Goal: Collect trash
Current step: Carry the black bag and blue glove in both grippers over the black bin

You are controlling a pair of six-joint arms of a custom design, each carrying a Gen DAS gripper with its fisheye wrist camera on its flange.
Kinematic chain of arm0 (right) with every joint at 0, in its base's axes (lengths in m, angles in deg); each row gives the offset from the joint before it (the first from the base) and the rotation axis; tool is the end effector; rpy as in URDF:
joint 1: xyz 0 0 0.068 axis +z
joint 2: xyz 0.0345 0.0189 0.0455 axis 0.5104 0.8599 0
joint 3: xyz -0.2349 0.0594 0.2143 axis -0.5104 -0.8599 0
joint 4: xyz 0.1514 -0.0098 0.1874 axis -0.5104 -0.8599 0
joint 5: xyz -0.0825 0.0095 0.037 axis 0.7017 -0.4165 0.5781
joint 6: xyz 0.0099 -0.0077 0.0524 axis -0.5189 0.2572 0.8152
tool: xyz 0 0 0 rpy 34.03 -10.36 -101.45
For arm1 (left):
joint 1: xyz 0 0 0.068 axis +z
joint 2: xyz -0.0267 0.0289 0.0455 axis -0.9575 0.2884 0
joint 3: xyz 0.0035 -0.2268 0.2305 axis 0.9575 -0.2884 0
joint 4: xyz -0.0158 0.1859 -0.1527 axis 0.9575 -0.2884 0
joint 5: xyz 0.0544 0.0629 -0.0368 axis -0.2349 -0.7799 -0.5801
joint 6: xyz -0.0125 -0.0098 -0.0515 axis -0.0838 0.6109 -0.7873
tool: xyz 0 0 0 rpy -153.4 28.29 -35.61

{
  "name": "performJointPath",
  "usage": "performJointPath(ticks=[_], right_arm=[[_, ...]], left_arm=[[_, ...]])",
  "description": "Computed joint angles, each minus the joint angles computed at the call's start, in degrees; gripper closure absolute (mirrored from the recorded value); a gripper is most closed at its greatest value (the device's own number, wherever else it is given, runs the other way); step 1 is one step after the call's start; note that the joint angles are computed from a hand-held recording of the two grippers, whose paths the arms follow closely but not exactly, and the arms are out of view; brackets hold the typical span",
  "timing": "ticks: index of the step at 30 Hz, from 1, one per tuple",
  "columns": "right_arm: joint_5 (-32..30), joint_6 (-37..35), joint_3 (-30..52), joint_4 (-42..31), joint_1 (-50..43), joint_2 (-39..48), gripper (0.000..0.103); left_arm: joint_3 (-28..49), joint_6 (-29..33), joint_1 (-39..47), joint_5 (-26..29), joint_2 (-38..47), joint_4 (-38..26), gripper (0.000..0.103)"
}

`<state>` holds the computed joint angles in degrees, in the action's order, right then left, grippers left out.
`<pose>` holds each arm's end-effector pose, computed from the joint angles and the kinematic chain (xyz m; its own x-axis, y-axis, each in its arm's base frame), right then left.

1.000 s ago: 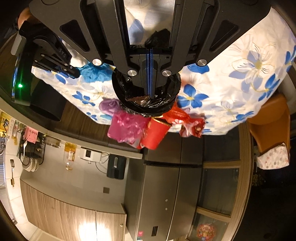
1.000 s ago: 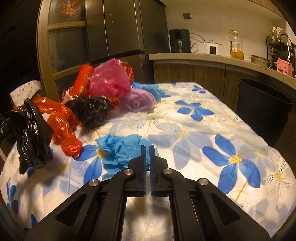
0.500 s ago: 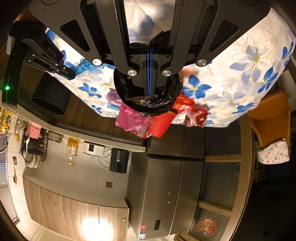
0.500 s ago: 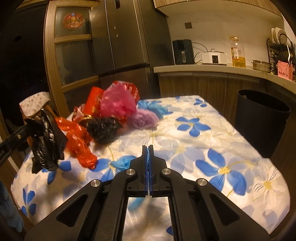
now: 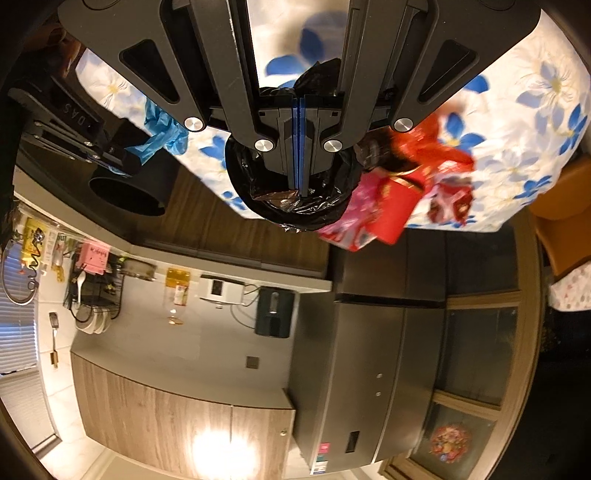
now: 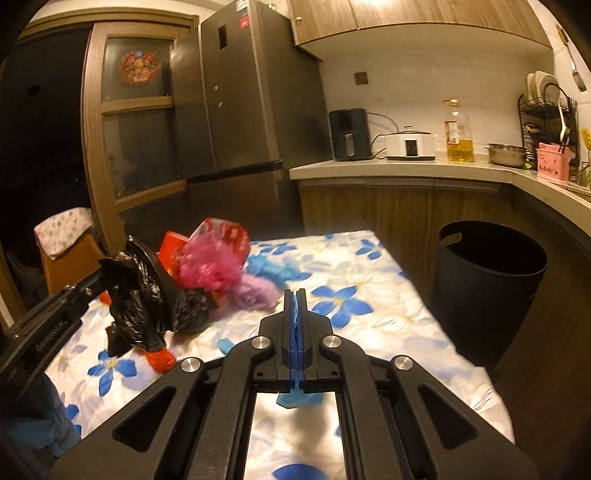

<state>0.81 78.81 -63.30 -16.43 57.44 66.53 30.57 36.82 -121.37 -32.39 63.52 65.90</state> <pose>0.2543 0.1258 0.1489 -0.3866 0.0076 -0.9222 -0.3367 0.9298 0.1488 0.2088 -0.1939 0.1512 -0.2458 -0.1189 -0.9620 -0.0491 0.9927 -0.1102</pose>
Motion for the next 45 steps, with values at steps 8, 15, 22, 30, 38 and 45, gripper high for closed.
performJointPath(ticks=[8,15,22,30,38,45], right_arm=[[-2.8,-1.0,1.1,-3.5,-7.6,-4.1,0.101],[-4.5,-1.7,3.5,-6.3,-14.5,-5.6,0.101],[-6.3,-2.3,9.1,-10.3,-22.9,-5.9,0.101],[-7.9,-1.5,16.4,-14.8,-30.4,-4.2,0.101],[-9.4,-0.6,23.2,-18.7,-34.4,-0.5,0.101],[-9.5,-1.1,27.7,-21.1,-35.9,2.1,0.101]], left_arm=[[11.2,3.8,1.0,5.2,2.1,-6.7,0.103],[23.9,7.8,1.7,9.6,5.8,-12.9,0.103],[39.5,10.7,1.9,14.3,12.1,-19.6,0.103],[59.8,12.4,2.0,19.2,20.7,-30.0,0.103],[78.1,11.4,2.6,23.9,29.6,-40.1,0.103],[92.5,10.6,3.1,26.5,37.3,-47.6,0.103]])
